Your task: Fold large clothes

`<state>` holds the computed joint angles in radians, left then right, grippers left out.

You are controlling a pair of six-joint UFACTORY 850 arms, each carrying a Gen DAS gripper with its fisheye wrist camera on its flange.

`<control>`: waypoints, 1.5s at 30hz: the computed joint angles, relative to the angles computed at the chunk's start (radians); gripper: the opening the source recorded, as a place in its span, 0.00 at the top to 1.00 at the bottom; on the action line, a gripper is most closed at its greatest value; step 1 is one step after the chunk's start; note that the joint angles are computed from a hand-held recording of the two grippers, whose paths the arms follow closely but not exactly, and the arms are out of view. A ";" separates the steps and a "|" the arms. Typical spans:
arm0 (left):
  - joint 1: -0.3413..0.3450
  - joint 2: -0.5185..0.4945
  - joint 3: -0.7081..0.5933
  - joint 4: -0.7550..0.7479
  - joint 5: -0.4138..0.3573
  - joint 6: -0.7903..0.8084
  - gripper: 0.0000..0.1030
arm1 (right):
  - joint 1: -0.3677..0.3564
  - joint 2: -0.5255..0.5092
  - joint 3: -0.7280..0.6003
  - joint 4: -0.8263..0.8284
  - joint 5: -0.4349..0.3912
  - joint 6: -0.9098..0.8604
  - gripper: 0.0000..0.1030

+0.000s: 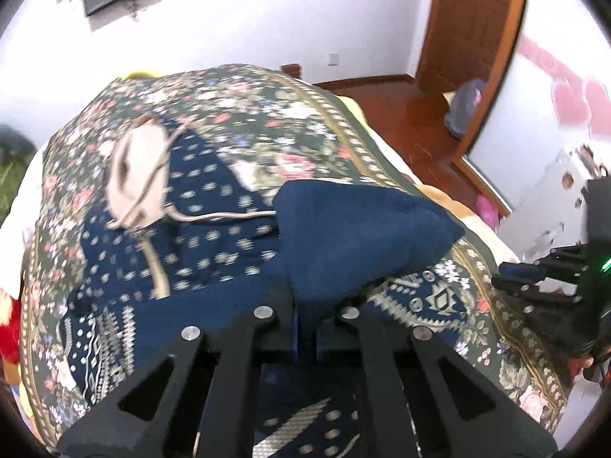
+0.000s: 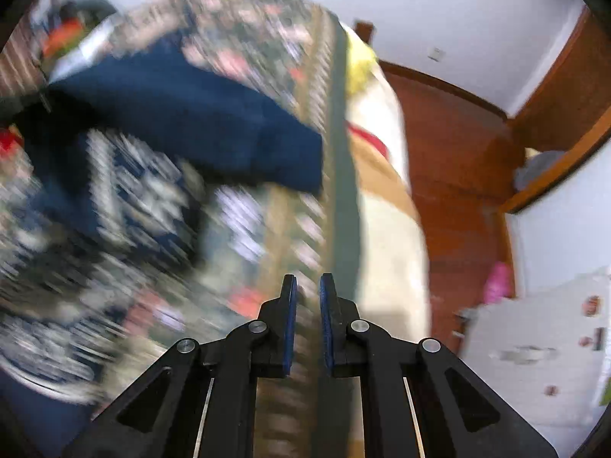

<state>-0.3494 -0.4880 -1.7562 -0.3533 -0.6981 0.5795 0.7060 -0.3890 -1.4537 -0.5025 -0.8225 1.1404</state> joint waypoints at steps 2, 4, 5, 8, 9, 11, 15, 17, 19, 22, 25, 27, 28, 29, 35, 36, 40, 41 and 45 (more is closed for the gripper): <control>0.026 0.001 0.006 -0.003 -0.007 -0.002 0.95 | -0.001 0.001 -0.036 -0.008 0.080 0.011 0.92; 0.049 0.008 0.033 0.014 -0.014 -0.023 0.95 | -0.002 -0.035 -0.097 0.007 0.117 -0.011 0.92; 0.058 0.007 0.042 0.021 -0.022 -0.031 0.95 | -0.001 -0.057 -0.127 0.014 0.114 -0.025 0.92; 0.087 -0.005 0.067 0.067 -0.060 -0.066 0.94 | 0.003 -0.167 -0.254 0.074 0.054 -0.106 0.92; 0.094 -0.008 0.074 0.084 -0.068 -0.071 0.93 | 0.000 -0.210 -0.296 0.118 0.032 -0.153 0.92; 0.107 -0.022 0.082 0.129 -0.104 -0.089 0.81 | -0.005 -0.285 -0.373 0.185 -0.035 -0.224 0.93; 0.136 -0.003 0.109 0.106 -0.095 -0.080 0.46 | 0.041 -0.328 -0.408 0.055 -0.109 -0.187 0.93; 0.146 -0.002 0.093 0.057 -0.132 -0.042 0.42 | 0.044 -0.324 -0.415 0.058 -0.129 -0.192 0.92; 0.137 0.002 0.080 0.049 -0.145 -0.027 0.41 | 0.035 -0.281 -0.374 0.069 -0.088 -0.166 0.92; 0.106 0.021 0.087 0.046 -0.101 -0.002 0.29 | 0.030 -0.191 -0.287 0.035 -0.003 -0.069 0.92; 0.057 0.033 0.111 0.086 -0.025 0.019 0.23 | 0.014 -0.108 -0.208 0.066 0.132 -0.020 0.92; 0.022 0.010 0.091 0.152 -0.014 0.002 0.23 | 0.004 -0.082 -0.170 0.114 0.205 -0.029 0.92; 0.008 -0.003 0.082 0.183 -0.012 -0.003 0.23 | -0.003 -0.093 -0.175 0.156 0.223 -0.061 0.92; -0.003 -0.017 0.069 0.204 -0.009 -0.010 0.23 | -0.006 -0.108 -0.187 0.183 0.217 -0.087 0.92; -0.003 -0.063 0.032 0.218 -0.001 -0.080 0.23 | 0.012 -0.271 -0.335 0.209 0.086 -0.187 0.93; 0.008 -0.070 0.023 0.203 -0.005 -0.083 0.23 | 0.017 -0.279 -0.346 0.183 0.071 -0.186 0.93; 0.041 -0.068 0.020 0.196 0.011 -0.135 0.23 | 0.033 -0.289 -0.355 0.107 0.022 -0.190 0.93; 0.049 -0.065 0.023 0.217 0.027 -0.166 0.23 | 0.040 -0.289 -0.353 0.076 0.010 -0.186 0.93; 0.097 -0.065 0.024 0.262 0.052 -0.238 0.23 | 0.059 -0.298 -0.359 0.002 -0.026 -0.146 0.92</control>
<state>-0.2524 -0.5535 -1.7325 -0.0915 -0.6463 0.3418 0.7649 -0.6872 -1.8128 -0.5003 -0.8484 0.9942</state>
